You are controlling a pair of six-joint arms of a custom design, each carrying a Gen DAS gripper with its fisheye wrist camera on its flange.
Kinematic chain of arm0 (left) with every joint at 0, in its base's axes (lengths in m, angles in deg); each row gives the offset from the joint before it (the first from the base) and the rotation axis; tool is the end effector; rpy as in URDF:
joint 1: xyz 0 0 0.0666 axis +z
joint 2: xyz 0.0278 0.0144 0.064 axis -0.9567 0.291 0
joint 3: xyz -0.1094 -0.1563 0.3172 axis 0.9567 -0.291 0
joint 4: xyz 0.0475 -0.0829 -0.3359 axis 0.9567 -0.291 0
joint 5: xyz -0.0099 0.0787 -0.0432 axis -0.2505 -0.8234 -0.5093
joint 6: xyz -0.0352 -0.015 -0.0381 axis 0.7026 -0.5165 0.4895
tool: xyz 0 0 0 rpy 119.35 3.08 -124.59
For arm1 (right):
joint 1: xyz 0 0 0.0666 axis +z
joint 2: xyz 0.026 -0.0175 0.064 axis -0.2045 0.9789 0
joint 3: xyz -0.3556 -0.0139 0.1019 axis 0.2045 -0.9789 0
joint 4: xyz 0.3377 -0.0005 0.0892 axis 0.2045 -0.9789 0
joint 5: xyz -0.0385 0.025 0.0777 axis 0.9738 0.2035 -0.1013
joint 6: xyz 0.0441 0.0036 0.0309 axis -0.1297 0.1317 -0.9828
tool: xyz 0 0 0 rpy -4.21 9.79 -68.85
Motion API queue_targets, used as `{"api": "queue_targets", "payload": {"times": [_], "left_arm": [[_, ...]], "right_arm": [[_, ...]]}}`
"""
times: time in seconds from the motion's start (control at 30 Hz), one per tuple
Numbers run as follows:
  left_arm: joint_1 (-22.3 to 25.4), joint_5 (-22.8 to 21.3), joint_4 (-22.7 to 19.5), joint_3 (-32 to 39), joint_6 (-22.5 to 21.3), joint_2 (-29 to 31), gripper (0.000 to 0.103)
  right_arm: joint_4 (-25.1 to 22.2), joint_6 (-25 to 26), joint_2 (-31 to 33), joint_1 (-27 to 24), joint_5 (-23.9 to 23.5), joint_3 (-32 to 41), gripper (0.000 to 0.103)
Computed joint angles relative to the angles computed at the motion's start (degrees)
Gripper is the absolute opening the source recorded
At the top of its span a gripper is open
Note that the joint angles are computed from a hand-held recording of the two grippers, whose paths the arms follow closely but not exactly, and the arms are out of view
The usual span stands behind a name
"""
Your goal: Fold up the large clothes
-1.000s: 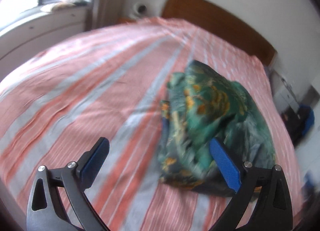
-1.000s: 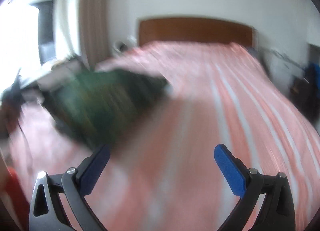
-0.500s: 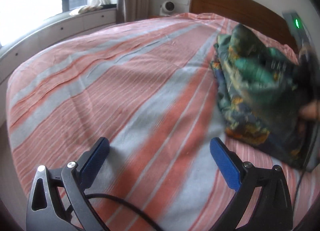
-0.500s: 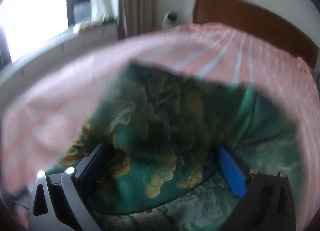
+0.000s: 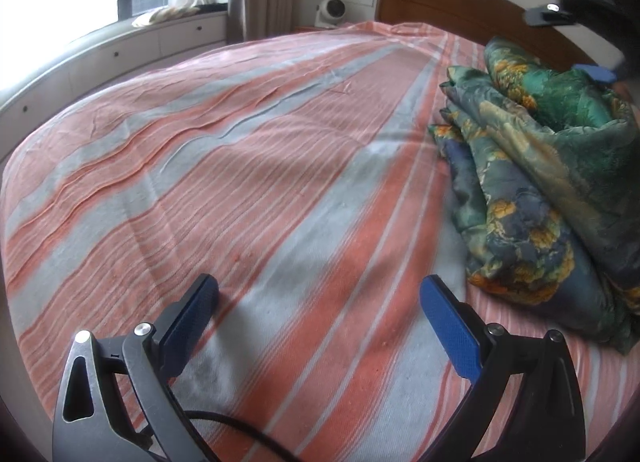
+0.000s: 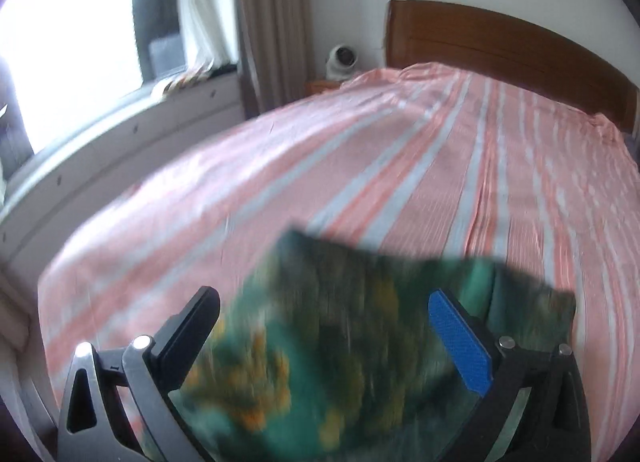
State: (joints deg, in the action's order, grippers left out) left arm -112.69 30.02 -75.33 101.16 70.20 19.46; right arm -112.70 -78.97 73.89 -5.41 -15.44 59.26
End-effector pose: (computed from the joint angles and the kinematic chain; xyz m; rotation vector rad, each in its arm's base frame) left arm 0.2738 -0.2074 0.2918 -0.1449 2.3747 -0.0819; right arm 0.4411 0.0530 0.4239 -0.2040 2.3156 0.1803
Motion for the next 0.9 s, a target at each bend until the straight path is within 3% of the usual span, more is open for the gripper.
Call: {"api": "queue_targets", "payload": {"times": [0.2, 0.33, 0.43, 0.57, 0.67, 0.8, 0.83, 0.9], "left_arm": [[-0.3, -0.2, -0.6, 1.0, -1.4, 2.0, 0.101], [-0.3, -0.2, -1.2, 1.4, -2.4, 2.6, 0.102], [-0.4, -0.1, -1.5, 1.3, -2.3, 2.4, 0.102], [-0.3, 0.3, -1.4, 1.2, -2.2, 2.2, 0.102], [-0.1, 0.4, -1.3, 1.4, -2.1, 2.6, 0.102], [-0.2, 0.4, -1.2, 1.2, -2.2, 2.3, 0.102], [0.0, 1.1, -0.3, 0.5, -2.1, 1.4, 0.102], [0.9, 3.5, 2.4, -1.6, -1.9, -1.1, 0.102]], "right_arm": [[-10.6, -3.9, 15.0, -0.8, 1.8, 8.5, 0.103], [-9.7, -3.7, 14.2, -0.2, 3.4, 7.8, 0.102], [-9.0, -2.6, 9.4, 0.6, 4.5, 6.1, 0.102], [-6.5, 2.9, -2.8, 2.5, 5.4, -2.0, 0.102], [-1.4, 6.3, -12.3, 6.7, 12.3, -13.5, 0.102], [3.3, 6.2, -11.4, 10.0, 16.8, -20.9, 0.103], [6.3, 5.6, -12.0, 10.4, 17.2, -22.6, 0.103], [7.2, 3.4, -14.1, 10.6, 17.5, -23.0, 0.102]]}}
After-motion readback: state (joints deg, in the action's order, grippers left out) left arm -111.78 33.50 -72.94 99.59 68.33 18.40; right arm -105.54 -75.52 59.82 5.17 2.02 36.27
